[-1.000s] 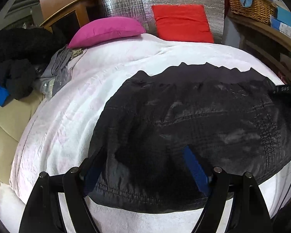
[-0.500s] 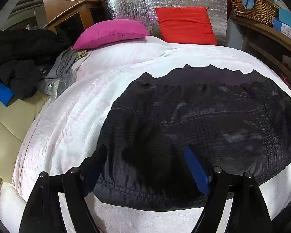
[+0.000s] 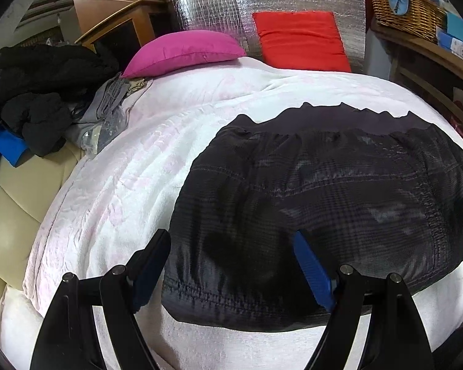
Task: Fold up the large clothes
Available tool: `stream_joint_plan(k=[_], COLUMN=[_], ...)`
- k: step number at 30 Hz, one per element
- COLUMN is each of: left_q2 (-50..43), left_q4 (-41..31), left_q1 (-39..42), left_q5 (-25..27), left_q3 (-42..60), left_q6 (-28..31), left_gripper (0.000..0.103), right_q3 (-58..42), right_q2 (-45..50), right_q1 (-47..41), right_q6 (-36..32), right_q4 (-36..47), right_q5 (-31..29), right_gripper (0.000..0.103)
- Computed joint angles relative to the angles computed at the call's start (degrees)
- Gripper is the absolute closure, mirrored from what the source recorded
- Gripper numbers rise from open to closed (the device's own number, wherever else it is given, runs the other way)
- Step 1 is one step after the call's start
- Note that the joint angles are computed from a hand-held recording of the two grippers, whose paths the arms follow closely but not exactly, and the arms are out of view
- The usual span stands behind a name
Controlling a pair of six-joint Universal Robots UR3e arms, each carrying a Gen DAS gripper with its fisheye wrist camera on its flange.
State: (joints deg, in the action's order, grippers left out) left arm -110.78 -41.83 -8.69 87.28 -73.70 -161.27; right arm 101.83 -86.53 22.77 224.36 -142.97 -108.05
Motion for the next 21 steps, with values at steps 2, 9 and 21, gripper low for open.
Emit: stream_joint_plan(k=[2,9,21], left_q2=[-0.4,1.9,36.9], left_q4=[0.4,0.1,-3.6], left_q1=[-0.1,-1.7,3.2], left_q5=[0.6,5.6,-7.8], left_q3=[-0.1,-2.9,-18.5], left_q6=[0.1,0.3,-1.8], left_gripper=[0.021,0.021,0.002], right_q3=[2.4,3.0,-25.3], right_q2=[-1.7,-5.1,-2.8], right_q1=[1.4,0.4,33.0], right_q6=[3.9,3.9,31.4], right_q4=[1.6,7.2,42.7], right_q5=[-4.5,-0.6,-34.4], right_gripper=[0.042,0.040,0.025])
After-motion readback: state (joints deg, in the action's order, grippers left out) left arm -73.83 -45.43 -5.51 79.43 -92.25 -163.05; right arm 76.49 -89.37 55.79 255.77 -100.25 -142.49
